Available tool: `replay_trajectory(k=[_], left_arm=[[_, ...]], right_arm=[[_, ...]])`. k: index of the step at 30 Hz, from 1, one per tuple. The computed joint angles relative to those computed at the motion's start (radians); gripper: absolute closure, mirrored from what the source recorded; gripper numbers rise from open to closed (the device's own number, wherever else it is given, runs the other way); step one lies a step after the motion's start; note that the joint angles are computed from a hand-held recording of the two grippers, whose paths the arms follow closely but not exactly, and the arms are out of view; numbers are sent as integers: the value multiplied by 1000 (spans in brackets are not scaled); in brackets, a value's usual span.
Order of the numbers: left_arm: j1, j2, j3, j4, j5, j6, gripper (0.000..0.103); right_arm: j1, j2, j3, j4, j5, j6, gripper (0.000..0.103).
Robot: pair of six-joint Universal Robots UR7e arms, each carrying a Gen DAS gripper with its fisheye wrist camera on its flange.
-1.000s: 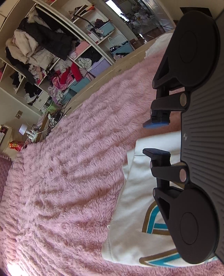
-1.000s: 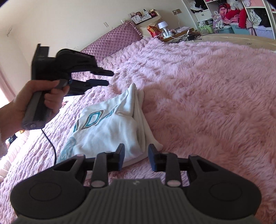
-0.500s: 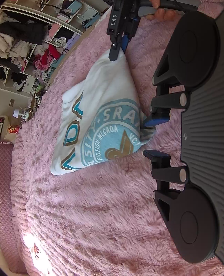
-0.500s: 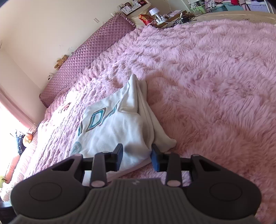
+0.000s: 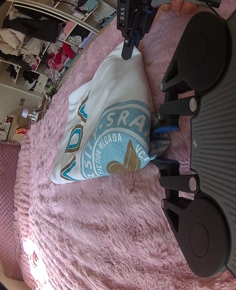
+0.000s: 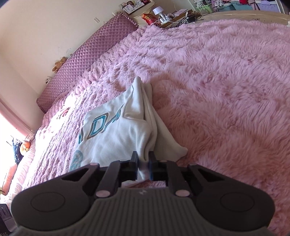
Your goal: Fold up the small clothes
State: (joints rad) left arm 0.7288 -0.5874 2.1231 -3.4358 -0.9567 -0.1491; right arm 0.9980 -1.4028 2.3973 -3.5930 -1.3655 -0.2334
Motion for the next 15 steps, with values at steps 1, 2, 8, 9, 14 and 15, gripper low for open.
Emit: replay_trajectory(k=[1,2,8,9,14,15], left_arm=[[-8,8,0,-7,22,-4,89],[-12,11,-2,-3,31,-14,92],[-64,15,3,5,130,-46,98],[-80,18,2,17,164,-44,98],[-131,47,-44,212,295,-42,98],[-134,54,-51,246,307,-43,98]], right_arm=[[-8,-2,2,0,17,7,97],[-10,-2,2,-3,21,7,98],[-17,-17,14,-77,79,10,100],[-18,-25,12,-78,89,14,100],[-18,-47,-10,-43,91,-7,101],[-22,-38,-13,-36,75,-19,101]])
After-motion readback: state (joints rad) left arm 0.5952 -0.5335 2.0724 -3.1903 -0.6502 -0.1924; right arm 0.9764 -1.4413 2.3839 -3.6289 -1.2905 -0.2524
